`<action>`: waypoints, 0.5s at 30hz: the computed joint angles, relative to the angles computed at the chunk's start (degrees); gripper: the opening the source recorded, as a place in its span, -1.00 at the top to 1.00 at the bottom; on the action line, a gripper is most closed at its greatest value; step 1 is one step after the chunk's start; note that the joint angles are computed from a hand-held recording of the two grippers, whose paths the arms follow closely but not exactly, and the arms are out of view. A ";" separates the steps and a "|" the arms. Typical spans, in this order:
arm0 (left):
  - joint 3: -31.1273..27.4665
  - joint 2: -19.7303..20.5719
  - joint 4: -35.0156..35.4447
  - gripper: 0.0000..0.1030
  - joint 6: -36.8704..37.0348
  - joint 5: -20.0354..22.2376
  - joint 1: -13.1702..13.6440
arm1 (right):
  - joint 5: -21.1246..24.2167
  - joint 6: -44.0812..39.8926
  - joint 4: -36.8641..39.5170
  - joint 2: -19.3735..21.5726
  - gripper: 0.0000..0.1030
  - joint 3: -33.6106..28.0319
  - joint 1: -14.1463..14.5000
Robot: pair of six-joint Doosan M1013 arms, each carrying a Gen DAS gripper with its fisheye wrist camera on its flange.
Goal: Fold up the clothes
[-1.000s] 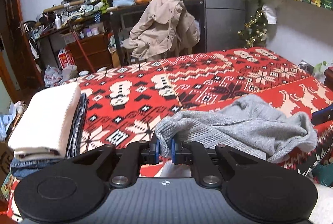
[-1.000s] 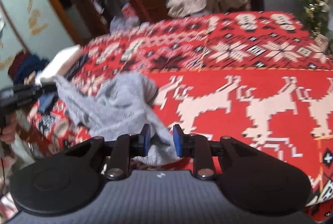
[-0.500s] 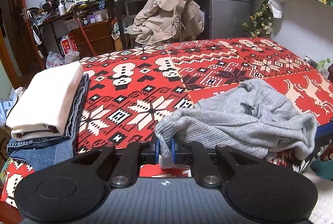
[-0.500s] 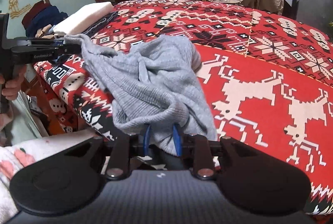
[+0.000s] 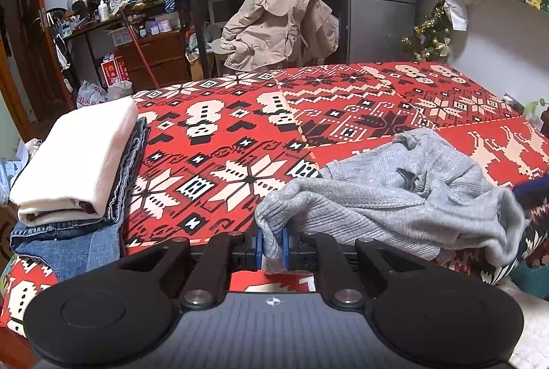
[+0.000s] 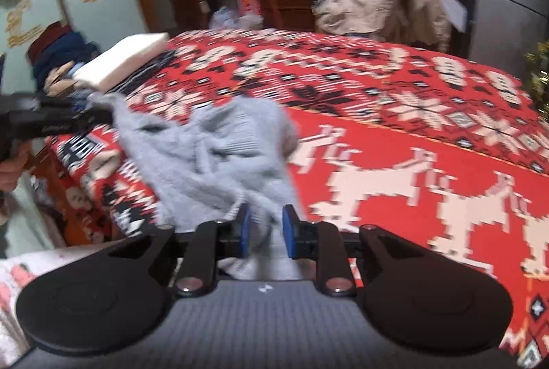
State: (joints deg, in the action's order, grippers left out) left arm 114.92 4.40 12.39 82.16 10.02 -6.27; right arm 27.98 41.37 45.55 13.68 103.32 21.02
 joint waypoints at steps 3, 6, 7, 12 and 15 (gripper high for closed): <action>-0.17 0.07 -1.59 0.80 1.88 0.35 0.12 | 2.77 -2.35 1.34 0.61 0.60 -0.39 0.75; -0.17 0.09 -2.40 0.80 2.76 0.39 0.20 | 3.04 -0.30 -1.18 1.17 0.60 -0.50 2.00; -0.16 0.08 -2.44 0.80 2.85 0.37 0.20 | 3.26 0.06 -1.43 1.27 0.60 -0.42 2.21; -0.06 0.14 -2.47 0.80 3.01 0.48 0.24 | 2.87 -0.83 -3.07 -0.01 0.60 0.43 2.36; -0.08 0.22 -3.59 0.80 3.87 0.56 0.34 | 1.51 -2.43 -3.35 -1.37 0.55 1.16 1.67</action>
State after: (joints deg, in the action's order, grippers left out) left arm 114.84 4.62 8.80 86.03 10.59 -5.93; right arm 29.49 38.94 42.20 12.31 104.48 22.69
